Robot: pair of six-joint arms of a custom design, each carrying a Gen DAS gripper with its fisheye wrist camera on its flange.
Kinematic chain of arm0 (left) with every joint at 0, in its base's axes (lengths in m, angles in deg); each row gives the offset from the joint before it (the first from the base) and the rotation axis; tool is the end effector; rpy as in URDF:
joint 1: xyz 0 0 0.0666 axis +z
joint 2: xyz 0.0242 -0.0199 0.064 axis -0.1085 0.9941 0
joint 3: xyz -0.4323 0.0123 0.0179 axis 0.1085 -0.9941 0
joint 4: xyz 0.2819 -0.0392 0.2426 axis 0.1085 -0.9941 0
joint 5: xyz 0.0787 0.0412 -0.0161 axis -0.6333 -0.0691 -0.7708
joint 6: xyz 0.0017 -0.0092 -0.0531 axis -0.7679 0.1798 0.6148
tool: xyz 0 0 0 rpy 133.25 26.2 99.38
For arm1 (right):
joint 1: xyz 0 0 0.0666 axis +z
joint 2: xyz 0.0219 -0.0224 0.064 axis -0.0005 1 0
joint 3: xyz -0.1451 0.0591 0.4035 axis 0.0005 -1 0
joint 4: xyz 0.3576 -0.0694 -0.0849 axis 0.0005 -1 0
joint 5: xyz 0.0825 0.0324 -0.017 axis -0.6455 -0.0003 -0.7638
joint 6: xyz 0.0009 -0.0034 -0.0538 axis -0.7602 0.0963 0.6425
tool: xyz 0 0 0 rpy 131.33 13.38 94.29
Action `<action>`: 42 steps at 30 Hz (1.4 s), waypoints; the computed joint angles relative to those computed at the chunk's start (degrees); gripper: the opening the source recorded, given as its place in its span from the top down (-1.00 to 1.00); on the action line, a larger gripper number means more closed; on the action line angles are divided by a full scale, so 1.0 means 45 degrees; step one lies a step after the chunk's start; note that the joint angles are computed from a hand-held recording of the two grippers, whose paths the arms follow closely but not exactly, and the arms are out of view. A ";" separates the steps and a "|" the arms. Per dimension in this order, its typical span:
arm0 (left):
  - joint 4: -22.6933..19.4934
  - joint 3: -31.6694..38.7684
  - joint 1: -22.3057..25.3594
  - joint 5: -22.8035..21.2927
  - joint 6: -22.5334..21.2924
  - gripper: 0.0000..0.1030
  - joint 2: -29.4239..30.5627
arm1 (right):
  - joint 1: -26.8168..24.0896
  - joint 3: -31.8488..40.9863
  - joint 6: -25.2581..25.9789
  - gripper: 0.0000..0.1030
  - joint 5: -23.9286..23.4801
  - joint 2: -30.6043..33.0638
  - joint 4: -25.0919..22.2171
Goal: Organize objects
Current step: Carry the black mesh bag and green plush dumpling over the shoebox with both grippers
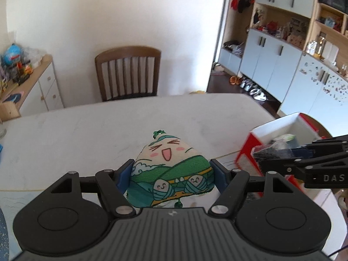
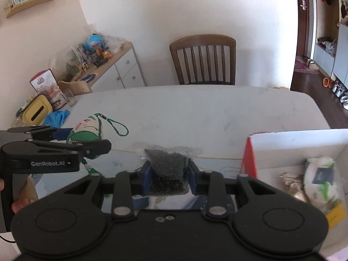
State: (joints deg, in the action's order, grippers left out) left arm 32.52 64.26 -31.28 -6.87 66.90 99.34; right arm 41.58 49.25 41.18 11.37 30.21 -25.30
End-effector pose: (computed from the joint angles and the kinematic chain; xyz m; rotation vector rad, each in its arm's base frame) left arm 0.5006 -0.2401 0.5169 0.6027 2.2472 -0.3781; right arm 0.4105 0.3502 0.5102 0.0226 2.3592 0.3157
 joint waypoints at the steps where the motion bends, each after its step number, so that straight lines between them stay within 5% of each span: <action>1: -0.0073 0.0034 -0.0128 0.0036 0.0056 -0.43 -0.0086 | 0.0000 -0.0122 0.0003 0.37 0.0004 -0.0191 -0.0017; 16: -0.0641 0.1105 -0.2914 -0.0652 0.0638 -0.43 0.0125 | -0.0701 -0.2503 0.0404 0.37 0.0159 -0.3204 -0.0606; 31: -0.1615 0.4678 -0.4987 -0.1351 0.0974 -0.43 0.2792 | -0.3162 -0.4841 0.1645 0.37 -0.0377 -0.5647 -0.0708; 42: -0.2939 0.6428 -0.5449 -0.1600 0.1304 -0.43 0.4664 | -0.4830 -0.5686 0.3303 0.37 -0.1761 -0.5693 -0.0117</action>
